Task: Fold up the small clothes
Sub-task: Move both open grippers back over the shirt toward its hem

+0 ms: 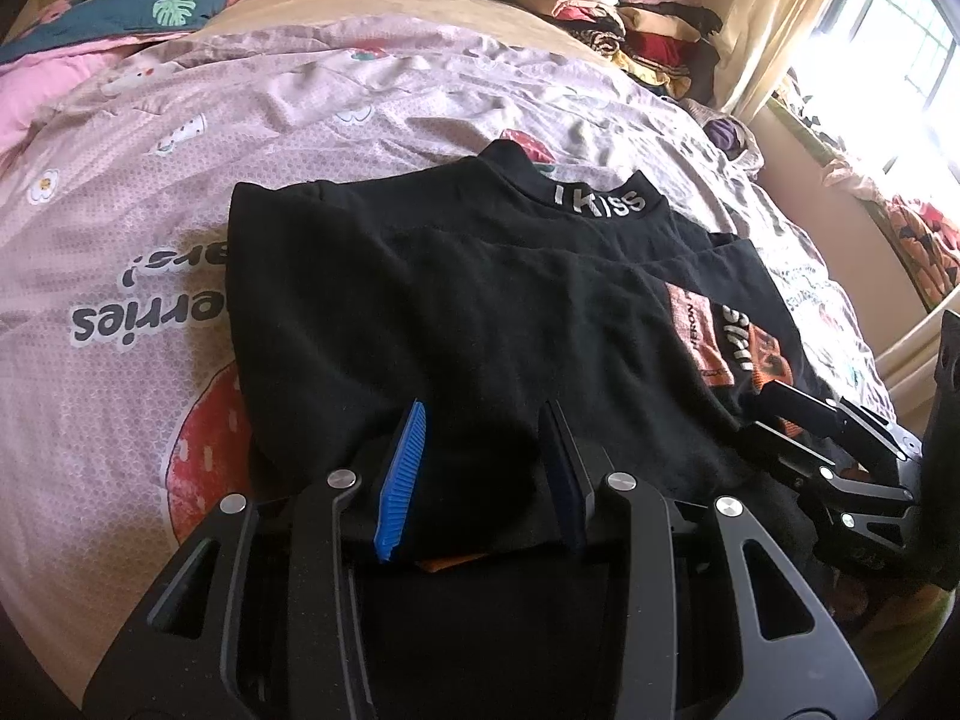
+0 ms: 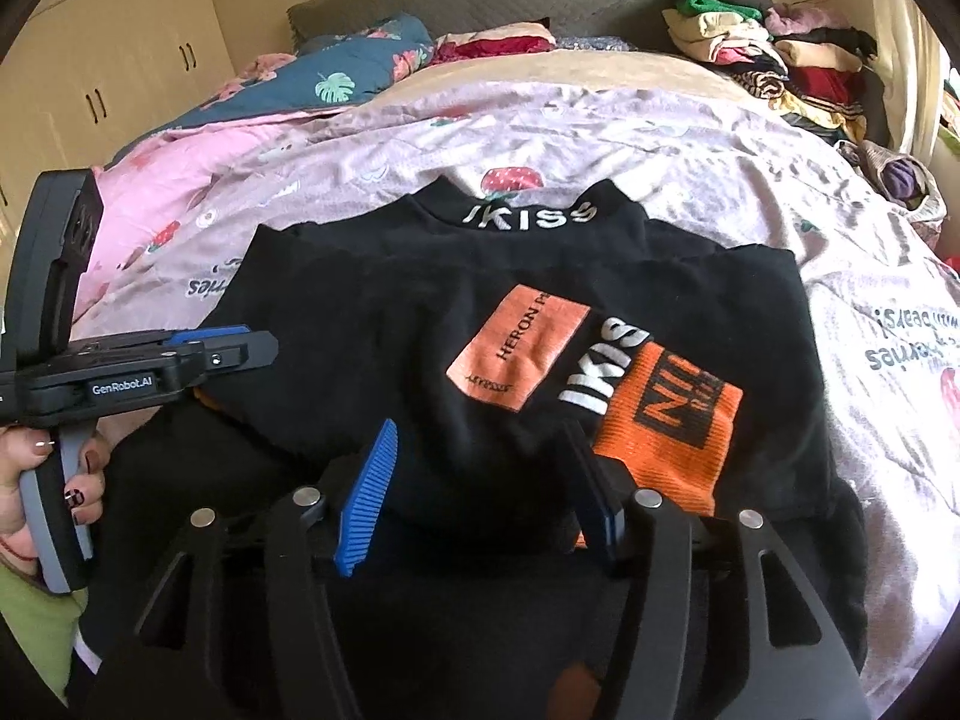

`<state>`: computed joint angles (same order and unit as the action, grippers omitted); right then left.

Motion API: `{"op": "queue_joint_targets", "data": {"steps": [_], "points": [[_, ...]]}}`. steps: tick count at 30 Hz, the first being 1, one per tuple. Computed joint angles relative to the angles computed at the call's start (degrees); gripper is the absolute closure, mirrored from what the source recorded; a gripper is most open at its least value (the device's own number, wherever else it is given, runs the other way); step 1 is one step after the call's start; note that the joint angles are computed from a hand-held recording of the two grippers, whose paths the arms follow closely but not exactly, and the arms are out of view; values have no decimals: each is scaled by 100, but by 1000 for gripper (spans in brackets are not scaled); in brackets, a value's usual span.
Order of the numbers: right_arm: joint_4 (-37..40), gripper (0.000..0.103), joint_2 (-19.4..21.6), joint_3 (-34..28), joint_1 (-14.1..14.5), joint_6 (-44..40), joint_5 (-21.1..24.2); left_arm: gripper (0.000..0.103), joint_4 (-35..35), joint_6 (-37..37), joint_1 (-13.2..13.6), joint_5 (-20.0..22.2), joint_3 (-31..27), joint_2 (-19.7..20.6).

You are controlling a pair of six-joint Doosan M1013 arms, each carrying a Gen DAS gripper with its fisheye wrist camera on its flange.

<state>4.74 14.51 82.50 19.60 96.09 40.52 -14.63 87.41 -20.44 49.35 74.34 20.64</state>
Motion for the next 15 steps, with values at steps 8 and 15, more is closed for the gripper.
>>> {"op": "queue_joint_targets", "data": {"steps": [8,15], "points": [[-119,22,-97,82,-39,297,-228,55,452,-270,-34,-376,65,-177],[-247,8,-166,138,-70,600,-431,34,629,-496,-1,-604,77,-284]]}}
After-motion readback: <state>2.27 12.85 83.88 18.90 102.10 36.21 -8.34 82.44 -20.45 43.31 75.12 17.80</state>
